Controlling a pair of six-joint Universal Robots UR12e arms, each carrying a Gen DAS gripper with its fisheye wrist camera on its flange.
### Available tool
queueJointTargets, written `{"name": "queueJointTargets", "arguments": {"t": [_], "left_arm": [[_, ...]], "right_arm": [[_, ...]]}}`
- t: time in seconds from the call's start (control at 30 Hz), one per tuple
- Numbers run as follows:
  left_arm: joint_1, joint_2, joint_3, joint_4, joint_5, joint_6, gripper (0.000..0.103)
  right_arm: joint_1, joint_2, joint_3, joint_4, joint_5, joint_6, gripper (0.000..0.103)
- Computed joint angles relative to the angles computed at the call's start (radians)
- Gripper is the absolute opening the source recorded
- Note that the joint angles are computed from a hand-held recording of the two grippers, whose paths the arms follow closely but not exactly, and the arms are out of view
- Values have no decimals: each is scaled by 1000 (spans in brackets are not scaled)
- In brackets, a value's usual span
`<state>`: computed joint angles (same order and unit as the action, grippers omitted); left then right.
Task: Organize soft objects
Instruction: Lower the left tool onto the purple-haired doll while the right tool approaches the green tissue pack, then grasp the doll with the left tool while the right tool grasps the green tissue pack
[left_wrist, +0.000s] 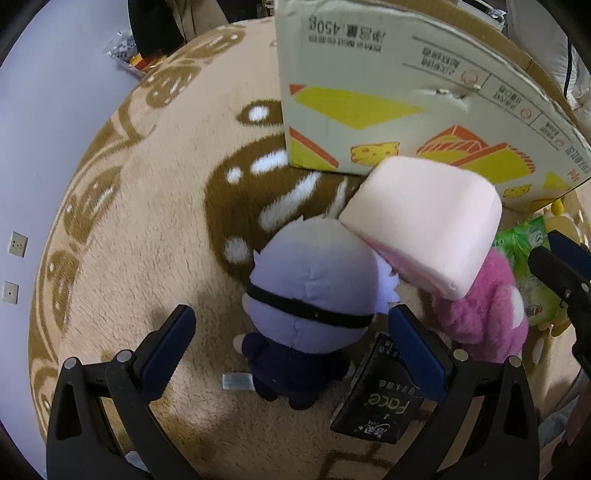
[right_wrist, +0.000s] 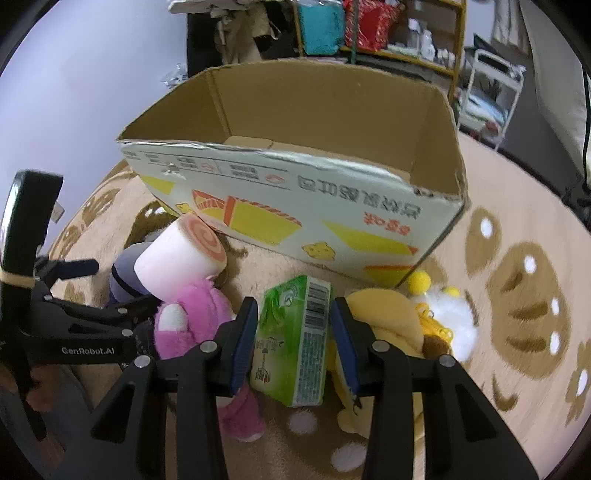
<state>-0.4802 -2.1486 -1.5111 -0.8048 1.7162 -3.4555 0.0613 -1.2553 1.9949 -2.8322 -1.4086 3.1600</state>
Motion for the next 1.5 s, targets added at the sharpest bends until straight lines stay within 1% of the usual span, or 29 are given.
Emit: {"name": "queueJointTargets", "arguments": {"t": [0.07,0.13,0.23,0.3,0.33,0.4,0.5,0.57,0.6,0.7,0.77,0.87,0.93,1.1,1.17,1.23,1.3,1.4,1.5], "left_arm": [[1,-3,3,-7,6,0,103],[5,-4,6,-20,-5,-11,103],[12,-8,12,-47,-16,-31,103],[17,-10,14,-65,-26,-51,100],[21,-10,14,-69,-39,-57,97],[26,-10,14,-69,-57,-63,96],[25,-10,13,-60,-60,-42,88],[22,-7,7,-48,-66,-29,78],[24,-6,3,-39,-79,-25,74],[21,-2,-4,-31,-78,-27,72],[21,-1,-5,-38,-74,-36,64],[21,3,-10,-39,-70,-49,60],[21,7,-18,-29,-65,-53,58],[17,27,-50,8,-24,-49,57],[15,36,-59,29,-4,-45,57],[17,49,-77,69,-6,-49,57],[17,55,-84,90,0,-58,57],[13,58,-84,109,9,-82,57],[8,70,-99,156,24,-91,57]], "right_arm": [[-6,2,-4,18,15,17,44],[-9,4,-6,33,25,23,44],[-7,7,-7,39,21,21,44],[-8,9,-8,45,20,22,44],[-8,12,-11,53,21,24,44],[-6,16,-14,56,15,22,44],[0,21,-17,57,2,13,47],[4,26,-22,60,1,9,49],[8,29,-24,61,-3,7,50],[16,35,-27,57,-21,-4,50],[17,37,-26,48,-20,-1,50],[13,37,-20,34,-7,9,49],[13,37,-18,23,-4,23,43],[2,31,-12,14,23,34,39],[-7,28,-6,8,45,50,37],[-16,24,-1,-1,73,69,35],[-25,21,4,-15,105,87,35],[-21,18,7,-27,94,84,33],[-7,11,13,-58,40,59,32]]}}
